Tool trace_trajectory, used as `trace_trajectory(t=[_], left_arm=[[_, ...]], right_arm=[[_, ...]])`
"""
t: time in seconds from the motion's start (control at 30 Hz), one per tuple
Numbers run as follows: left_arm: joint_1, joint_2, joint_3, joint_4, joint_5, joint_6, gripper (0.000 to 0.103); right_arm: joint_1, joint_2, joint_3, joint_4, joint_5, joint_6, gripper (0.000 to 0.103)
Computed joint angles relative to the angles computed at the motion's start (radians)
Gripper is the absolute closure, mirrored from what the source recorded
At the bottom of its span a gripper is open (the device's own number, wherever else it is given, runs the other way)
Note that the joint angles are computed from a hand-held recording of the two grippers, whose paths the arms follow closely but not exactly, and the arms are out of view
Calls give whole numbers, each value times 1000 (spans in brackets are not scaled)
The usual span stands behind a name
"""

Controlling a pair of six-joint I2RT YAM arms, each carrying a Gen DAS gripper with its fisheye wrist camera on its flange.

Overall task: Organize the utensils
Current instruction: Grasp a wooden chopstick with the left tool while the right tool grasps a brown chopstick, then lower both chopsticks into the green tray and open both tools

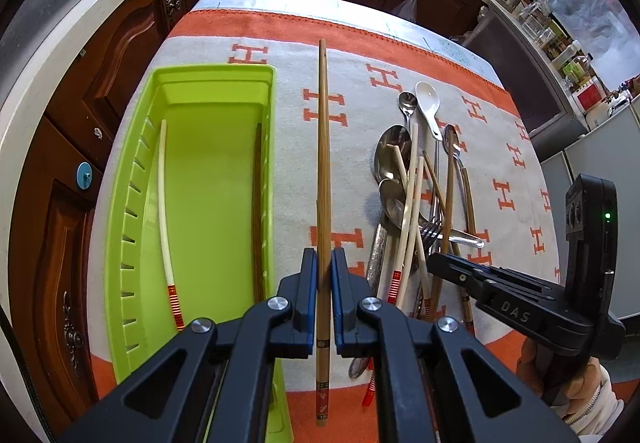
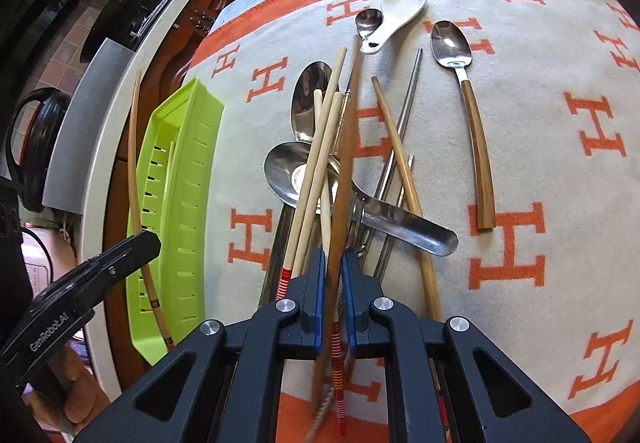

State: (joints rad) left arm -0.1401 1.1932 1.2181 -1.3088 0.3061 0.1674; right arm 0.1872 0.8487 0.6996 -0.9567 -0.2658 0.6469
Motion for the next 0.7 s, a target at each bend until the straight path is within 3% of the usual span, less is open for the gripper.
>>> trace_trajectory(t=[0.37, 0.7], left_arm=[[111, -34, 45, -69, 57, 68, 99], [256, -49, 120, -162, 122, 215, 99]], right_arm=[[-52, -105, 122, -142, -94, 6, 96], [210, -24, 369, -173, -24, 153, 96]])
